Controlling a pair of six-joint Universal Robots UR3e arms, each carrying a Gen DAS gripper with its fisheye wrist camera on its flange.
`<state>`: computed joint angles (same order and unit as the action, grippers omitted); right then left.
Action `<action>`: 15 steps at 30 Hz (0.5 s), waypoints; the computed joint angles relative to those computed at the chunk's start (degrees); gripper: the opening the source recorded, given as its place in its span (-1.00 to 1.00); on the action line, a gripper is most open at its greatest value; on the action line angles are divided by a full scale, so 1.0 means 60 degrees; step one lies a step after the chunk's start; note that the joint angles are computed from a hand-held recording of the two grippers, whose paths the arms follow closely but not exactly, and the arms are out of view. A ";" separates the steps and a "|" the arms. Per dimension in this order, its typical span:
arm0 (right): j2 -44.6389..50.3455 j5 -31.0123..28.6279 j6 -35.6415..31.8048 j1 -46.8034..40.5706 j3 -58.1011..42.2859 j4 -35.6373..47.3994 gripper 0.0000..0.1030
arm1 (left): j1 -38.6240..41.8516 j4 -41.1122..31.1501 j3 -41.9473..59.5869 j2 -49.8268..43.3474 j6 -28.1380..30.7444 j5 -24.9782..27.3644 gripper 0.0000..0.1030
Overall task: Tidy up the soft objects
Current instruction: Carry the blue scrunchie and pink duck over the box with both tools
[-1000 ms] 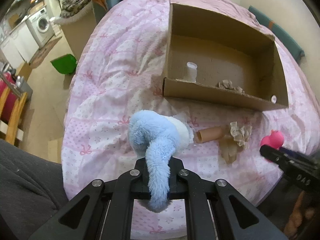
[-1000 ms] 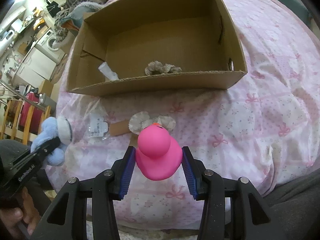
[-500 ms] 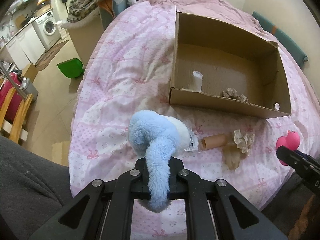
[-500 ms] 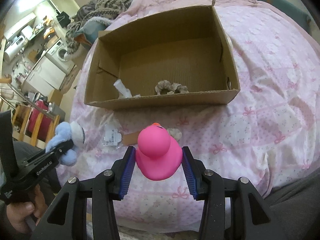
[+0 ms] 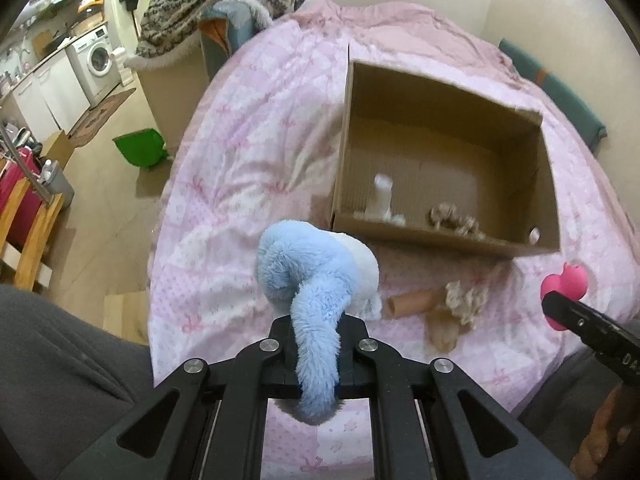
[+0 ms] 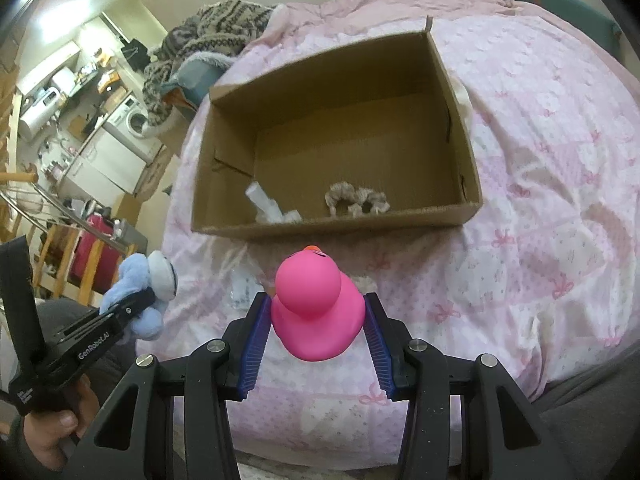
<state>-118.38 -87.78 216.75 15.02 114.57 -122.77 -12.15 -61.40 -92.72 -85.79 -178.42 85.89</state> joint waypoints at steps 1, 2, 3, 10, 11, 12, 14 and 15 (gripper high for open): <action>-0.0005 0.0000 -0.0041 -0.0044 -0.0101 0.0057 -0.06 | 0.0012 -0.0052 0.0178 -0.0054 0.0001 -0.0034 -0.84; -0.0019 -0.0003 -0.0064 -0.0092 -0.0195 0.0115 -0.06 | 0.0051 -0.0081 0.0399 -0.0119 -0.0001 -0.0094 -0.84; -0.0038 -0.0025 -0.0059 -0.0118 -0.0282 0.0140 -0.06 | 0.0080 -0.0161 0.0639 -0.0209 0.0004 -0.0176 -0.84; 0.0014 -0.0158 -0.0638 -0.0435 -0.1271 0.0392 -0.06 | -0.0002 -0.0411 0.2358 -0.1066 0.0128 -0.0421 -0.84; 0.0028 -0.0172 -0.0731 -0.0508 -0.1409 0.0406 -0.06 | -0.0071 -0.0408 0.2666 -0.1244 0.0136 -0.0407 -0.84; 0.0058 -0.0193 -0.0869 -0.0605 -0.1584 0.0420 -0.06 | -0.0096 -0.0440 0.2906 -0.1379 0.0145 -0.0456 -0.84; 0.0091 -0.0109 -0.1147 -0.0873 -0.1829 0.0452 -0.06 | -0.0176 -0.0510 0.3375 -0.1686 0.0179 -0.0509 -0.84; 0.0095 0.0015 -0.1309 -0.1088 -0.1939 0.0476 -0.06 | -0.0291 -0.0489 0.3725 -0.1960 0.0197 -0.0470 -0.84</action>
<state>-117.81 -87.69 208.90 8.49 102.94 -119.91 -13.90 -64.33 -70.37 -97.55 -177.23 83.07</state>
